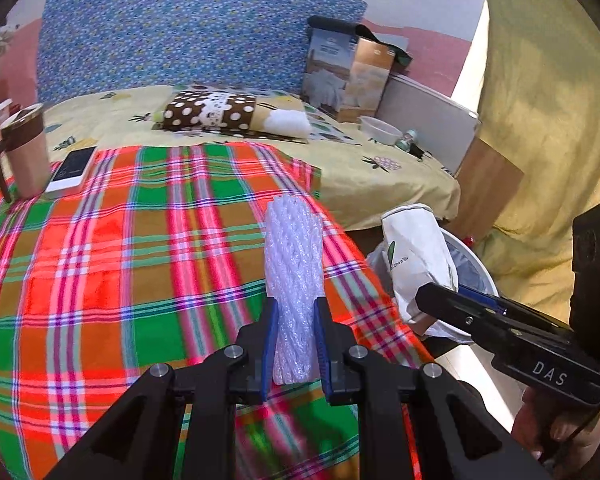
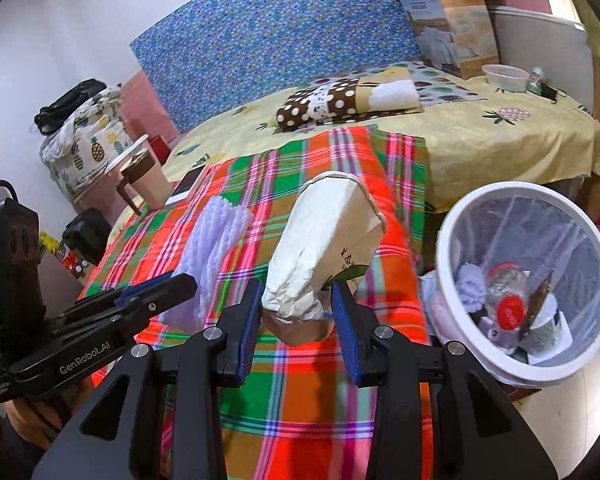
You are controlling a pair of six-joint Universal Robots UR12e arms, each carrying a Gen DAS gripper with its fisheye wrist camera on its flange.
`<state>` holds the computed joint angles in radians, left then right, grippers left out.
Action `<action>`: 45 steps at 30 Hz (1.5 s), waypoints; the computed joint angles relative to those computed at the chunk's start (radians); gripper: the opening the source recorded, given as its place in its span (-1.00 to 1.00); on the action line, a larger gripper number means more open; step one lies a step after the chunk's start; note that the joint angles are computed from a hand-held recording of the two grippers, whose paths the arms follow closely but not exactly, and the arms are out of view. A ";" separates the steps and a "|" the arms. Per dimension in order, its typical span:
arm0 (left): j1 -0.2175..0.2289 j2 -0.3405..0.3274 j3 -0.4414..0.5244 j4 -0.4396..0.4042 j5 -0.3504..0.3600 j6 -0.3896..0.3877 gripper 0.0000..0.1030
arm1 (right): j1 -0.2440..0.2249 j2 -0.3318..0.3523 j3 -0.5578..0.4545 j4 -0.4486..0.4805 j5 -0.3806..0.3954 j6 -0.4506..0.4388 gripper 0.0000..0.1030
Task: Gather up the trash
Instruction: 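Carry the foam net and paper cup over the white bin with both tools, then open both tools to drop the foam net and paper cup into the bin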
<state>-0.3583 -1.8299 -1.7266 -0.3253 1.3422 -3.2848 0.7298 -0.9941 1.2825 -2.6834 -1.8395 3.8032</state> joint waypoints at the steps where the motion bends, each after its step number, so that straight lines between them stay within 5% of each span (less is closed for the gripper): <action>1: -0.005 -0.004 0.006 -0.003 -0.001 0.004 -0.65 | 0.000 -0.005 0.008 -0.003 -0.005 0.005 -0.27; 20: -0.102 -0.119 0.161 -0.071 -0.076 0.092 -0.65 | -0.019 -0.121 0.183 0.005 -0.152 0.188 -0.27; 45: -0.159 -0.269 0.351 -0.217 -0.113 0.131 -0.63 | -0.064 -0.150 0.216 0.151 -0.148 0.257 -0.25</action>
